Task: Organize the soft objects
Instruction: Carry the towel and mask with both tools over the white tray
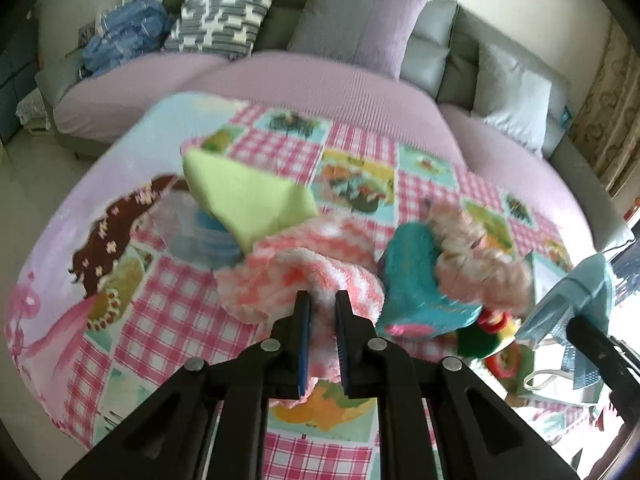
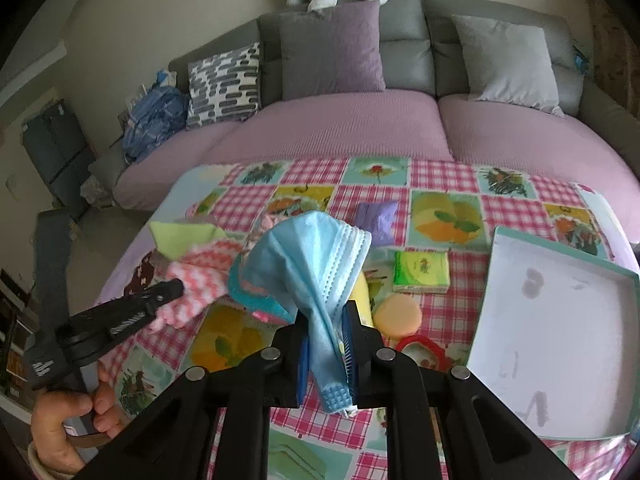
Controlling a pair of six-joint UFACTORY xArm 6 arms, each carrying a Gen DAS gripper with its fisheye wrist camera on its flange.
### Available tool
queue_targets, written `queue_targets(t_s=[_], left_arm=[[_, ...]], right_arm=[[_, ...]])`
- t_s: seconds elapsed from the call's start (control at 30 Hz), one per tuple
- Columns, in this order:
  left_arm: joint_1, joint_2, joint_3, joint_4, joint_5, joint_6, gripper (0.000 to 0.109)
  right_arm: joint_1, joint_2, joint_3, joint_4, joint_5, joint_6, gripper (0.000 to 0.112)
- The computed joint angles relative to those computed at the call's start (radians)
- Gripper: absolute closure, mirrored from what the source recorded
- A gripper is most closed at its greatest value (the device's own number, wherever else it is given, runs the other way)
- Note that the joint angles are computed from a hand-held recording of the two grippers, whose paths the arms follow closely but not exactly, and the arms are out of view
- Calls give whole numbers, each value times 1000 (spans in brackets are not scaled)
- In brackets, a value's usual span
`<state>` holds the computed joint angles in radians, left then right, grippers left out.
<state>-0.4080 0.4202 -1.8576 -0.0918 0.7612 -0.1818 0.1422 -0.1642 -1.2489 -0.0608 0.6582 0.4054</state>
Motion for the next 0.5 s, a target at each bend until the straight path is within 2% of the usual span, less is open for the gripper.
queue_targets(t_s=[0.37, 0.5], left_arm=[[-14, -123, 130, 49, -206, -39, 96], [-24, -149, 156, 53, -257, -31, 96]], right_arm=[[-37, -58, 43, -14, -27, 41, 97], [-54, -76, 58, -16, -30, 52, 97]])
